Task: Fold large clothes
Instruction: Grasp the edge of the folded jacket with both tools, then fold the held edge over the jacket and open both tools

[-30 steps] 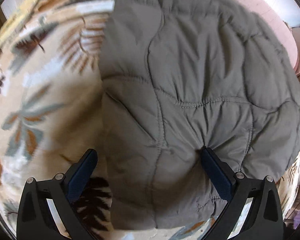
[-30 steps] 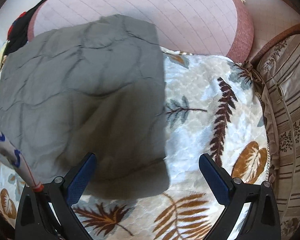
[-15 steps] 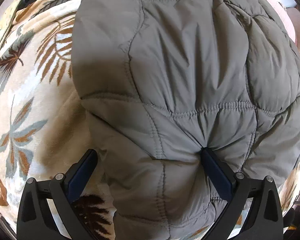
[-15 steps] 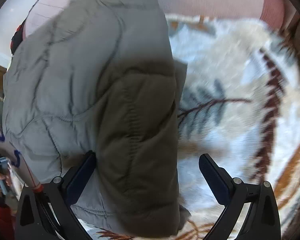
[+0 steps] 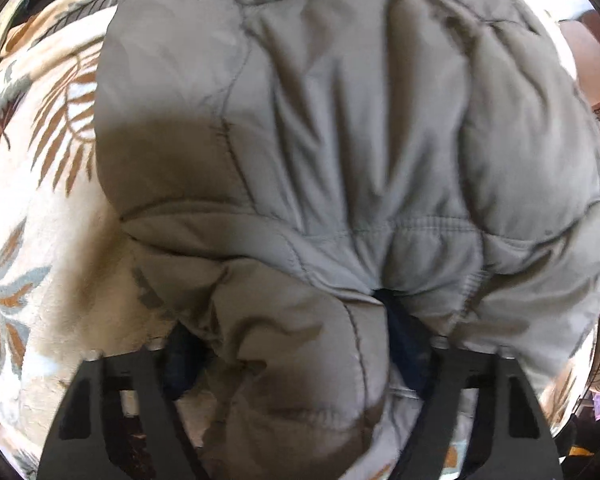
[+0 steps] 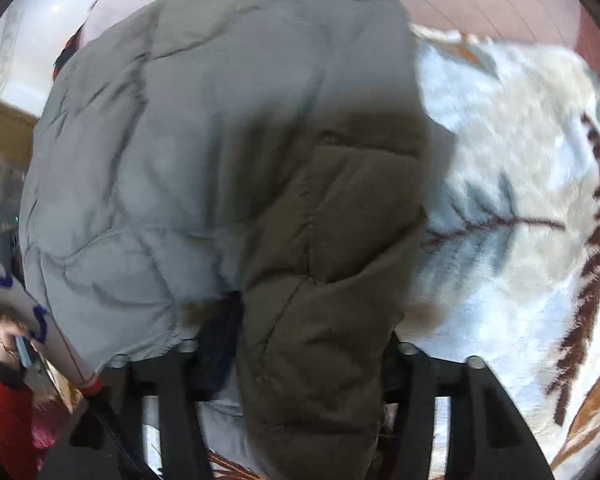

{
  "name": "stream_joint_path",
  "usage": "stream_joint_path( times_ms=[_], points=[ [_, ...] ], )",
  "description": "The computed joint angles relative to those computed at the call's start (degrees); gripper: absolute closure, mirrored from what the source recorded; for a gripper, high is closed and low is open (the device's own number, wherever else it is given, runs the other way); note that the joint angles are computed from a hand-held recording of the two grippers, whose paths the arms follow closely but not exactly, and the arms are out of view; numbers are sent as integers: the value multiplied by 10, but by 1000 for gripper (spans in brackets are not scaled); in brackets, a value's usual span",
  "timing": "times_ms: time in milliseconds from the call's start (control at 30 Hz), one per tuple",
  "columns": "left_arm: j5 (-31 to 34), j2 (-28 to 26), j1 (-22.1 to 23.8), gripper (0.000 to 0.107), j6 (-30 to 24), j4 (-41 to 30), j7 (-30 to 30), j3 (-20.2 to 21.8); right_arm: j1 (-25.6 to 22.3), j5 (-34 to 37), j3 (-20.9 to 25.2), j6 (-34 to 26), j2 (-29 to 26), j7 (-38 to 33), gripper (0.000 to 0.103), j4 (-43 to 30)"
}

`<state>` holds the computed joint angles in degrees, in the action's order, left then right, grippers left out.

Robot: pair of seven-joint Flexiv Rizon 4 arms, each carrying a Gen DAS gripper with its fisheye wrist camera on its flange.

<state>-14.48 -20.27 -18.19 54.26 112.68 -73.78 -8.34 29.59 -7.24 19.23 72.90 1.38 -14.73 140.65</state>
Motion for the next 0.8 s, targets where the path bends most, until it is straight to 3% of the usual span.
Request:
stream_joint_path(
  times_ms=[133, 367, 567, 667, 800],
  points=[
    [-32, 11, 2, 57, 19, 14, -1, -10, 1, -62, 1, -26, 5, 52, 66, -9],
    [22, 42, -23, 77, -1, -4, -44, 3, 10, -138, 16, -113, 39, 133, 77, -33],
    [17, 76, -25, 81, -5, 7, -48, 0, 29, -144, 48, -176, 94, 182, 78, -38],
    [16, 85, -28, 81, -10, 0, -52, -2, 33, -160, 52, -194, 91, 200, 78, -56],
    [3, 113, -26, 81, -15, 13, -38, -1, 37, -145, 58, -216, 129, 189, 78, -48]
  ],
)
